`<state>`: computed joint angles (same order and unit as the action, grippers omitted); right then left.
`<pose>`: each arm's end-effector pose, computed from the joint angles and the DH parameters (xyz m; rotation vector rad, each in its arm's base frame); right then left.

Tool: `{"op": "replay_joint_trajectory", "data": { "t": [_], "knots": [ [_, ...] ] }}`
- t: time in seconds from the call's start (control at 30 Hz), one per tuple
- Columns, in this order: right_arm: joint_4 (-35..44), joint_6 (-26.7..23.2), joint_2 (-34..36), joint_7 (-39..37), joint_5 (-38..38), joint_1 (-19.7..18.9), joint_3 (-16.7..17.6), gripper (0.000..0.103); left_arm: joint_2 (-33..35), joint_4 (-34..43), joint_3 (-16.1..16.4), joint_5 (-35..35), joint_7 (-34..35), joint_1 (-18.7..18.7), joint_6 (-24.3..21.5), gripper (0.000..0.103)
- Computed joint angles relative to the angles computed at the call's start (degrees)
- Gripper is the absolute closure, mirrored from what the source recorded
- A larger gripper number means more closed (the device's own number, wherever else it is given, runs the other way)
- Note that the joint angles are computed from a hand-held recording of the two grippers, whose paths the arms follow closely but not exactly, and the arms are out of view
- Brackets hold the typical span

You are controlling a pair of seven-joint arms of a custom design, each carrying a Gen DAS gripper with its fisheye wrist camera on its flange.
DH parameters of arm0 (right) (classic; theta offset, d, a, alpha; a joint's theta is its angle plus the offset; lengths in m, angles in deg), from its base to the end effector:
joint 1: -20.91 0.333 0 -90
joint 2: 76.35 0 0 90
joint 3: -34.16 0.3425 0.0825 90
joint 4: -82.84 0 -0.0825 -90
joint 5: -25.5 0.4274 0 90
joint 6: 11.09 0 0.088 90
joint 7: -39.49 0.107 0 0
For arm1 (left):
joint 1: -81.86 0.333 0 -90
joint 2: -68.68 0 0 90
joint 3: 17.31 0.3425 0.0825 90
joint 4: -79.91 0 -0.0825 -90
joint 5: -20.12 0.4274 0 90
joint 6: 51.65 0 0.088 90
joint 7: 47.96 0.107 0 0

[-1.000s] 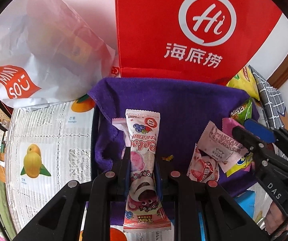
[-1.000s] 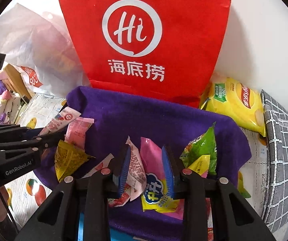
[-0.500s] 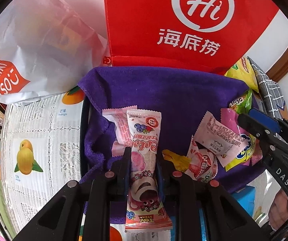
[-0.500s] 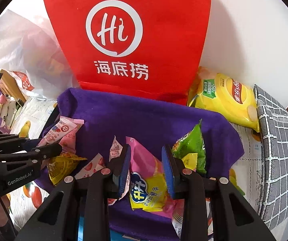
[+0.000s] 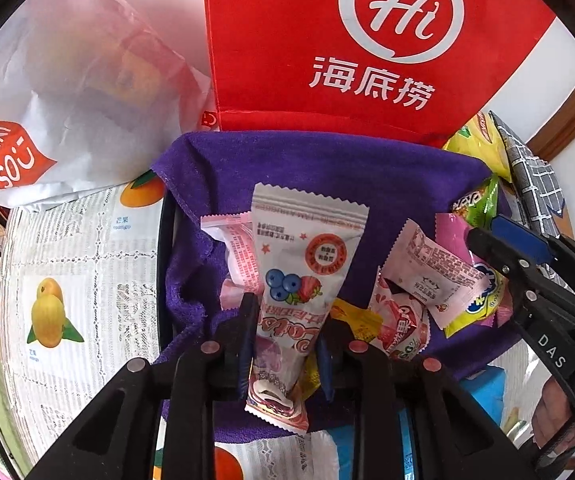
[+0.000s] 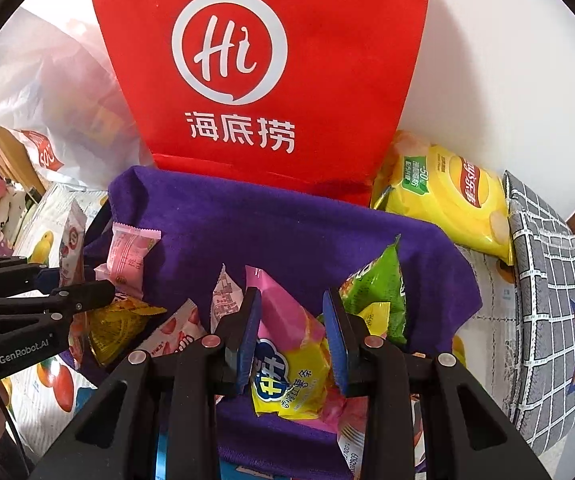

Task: Organize snacks
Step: 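Open the right tool releasing the wafer packet while the left tool releases the bear-print stick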

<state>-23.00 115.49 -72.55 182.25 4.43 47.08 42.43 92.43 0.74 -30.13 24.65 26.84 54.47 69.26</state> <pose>0.5451 0.3567 0.5290 -1.8441 2.1330 -0.4624 0.6055 -0.4655 0.5296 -1.6266 2.5440 -0.4767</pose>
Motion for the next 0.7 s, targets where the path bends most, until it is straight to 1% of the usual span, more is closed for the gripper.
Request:
{"op": "replay_joint_trajectory", "data": {
  "t": [0.1,0.17,0.3,0.47,0.53,0.7],
  "knots": [
    [0.0,-0.1,-0.1,0.3,-0.4,0.1,0.0,0.071,-0.1,-0.1,-0.2,-1.0,0.4,0.4,0.3,0.075],
    [0.1,-0.3,-0.1,0.4,-0.6,0.1,0.0,0.070,-0.4,-0.4,-0.4,-1.9,0.8,0.8,1.1,0.067],
    [0.0,-0.1,-0.5,1.4,-1.1,0.2,0.0,0.069,-1.7,-1.8,-0.6,-2.8,1.5,1.2,3.3,0.059],
    [-0.8,1.5,-1.5,2.8,-1.7,0.0,0.1,0.063,-3.6,-3.9,-0.6,-2.4,1.1,1.2,6.2,0.051],
    [-0.7,1.7,-1.6,3.2,-2.6,0.1,0.2,0.059,-3.9,-4.2,-0.8,-2.7,1.3,1.4,6.9,0.050],
    [-0.4,1.2,-2.4,5.3,-5.2,0.4,0.5,0.054,-5.2,-5.5,-1.4,-4.2,2.8,1.9,8.3,0.049]
  ]
}}
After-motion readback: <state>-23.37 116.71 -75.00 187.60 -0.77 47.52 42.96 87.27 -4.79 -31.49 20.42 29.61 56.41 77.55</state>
